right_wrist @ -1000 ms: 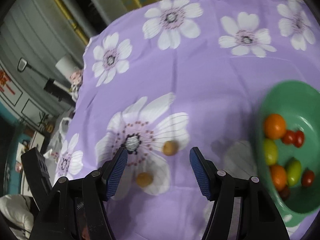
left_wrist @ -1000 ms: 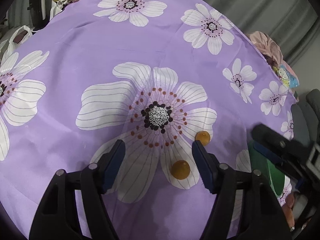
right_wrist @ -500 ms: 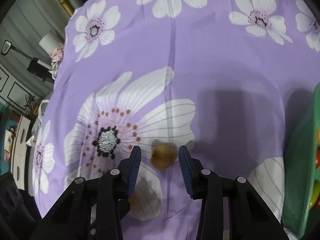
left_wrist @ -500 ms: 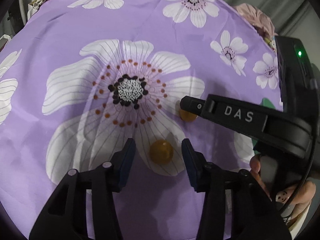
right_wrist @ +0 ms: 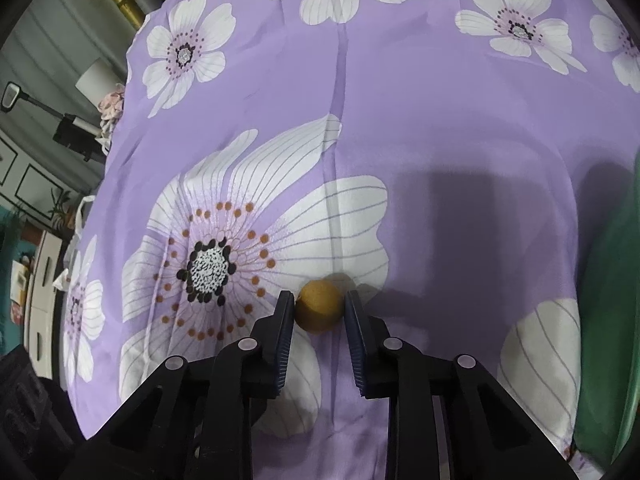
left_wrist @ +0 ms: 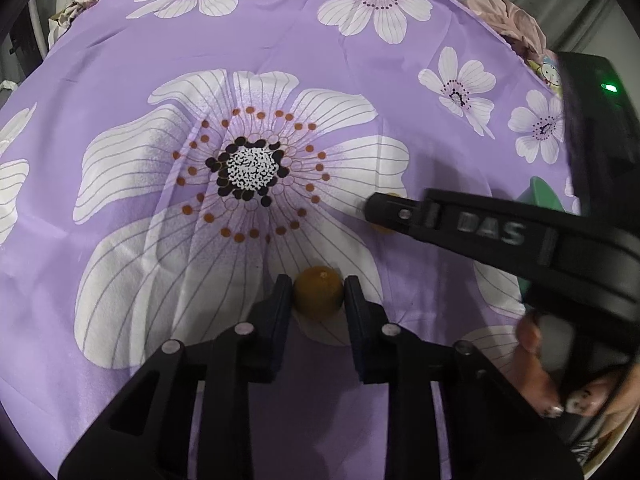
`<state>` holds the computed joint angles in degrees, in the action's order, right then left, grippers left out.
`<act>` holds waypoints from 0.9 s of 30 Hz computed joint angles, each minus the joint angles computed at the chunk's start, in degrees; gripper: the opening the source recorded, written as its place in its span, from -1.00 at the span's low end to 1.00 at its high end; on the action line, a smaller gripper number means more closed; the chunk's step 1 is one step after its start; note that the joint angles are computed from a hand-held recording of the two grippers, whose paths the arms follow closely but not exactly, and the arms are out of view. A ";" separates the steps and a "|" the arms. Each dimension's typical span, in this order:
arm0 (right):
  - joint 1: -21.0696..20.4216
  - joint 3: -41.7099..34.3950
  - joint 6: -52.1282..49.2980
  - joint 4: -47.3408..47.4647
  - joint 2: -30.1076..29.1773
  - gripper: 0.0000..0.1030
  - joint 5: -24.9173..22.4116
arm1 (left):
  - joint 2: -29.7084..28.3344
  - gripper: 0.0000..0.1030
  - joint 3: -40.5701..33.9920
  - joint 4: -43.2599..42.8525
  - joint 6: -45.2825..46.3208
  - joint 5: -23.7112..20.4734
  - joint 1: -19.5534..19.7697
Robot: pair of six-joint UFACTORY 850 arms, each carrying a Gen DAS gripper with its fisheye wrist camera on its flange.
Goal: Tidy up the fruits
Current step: 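Close the right gripper on the small yellow round fruit, then lift the yellow fruit with the right gripper and carry it over the bowl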
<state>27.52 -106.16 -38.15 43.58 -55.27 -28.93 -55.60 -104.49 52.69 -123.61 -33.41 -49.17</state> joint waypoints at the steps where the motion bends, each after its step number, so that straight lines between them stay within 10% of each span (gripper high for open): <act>1: -0.15 1.00 -1.05 1.20 0.66 -0.46 0.43 | -0.24 -0.50 -0.42 -0.24 0.26 -0.23 0.00; 27: -6.27 28.93 -51.67 52.95 21.22 -0.46 5.21 | -4.00 -0.50 -13.80 6.52 4.26 -21.26 -5.88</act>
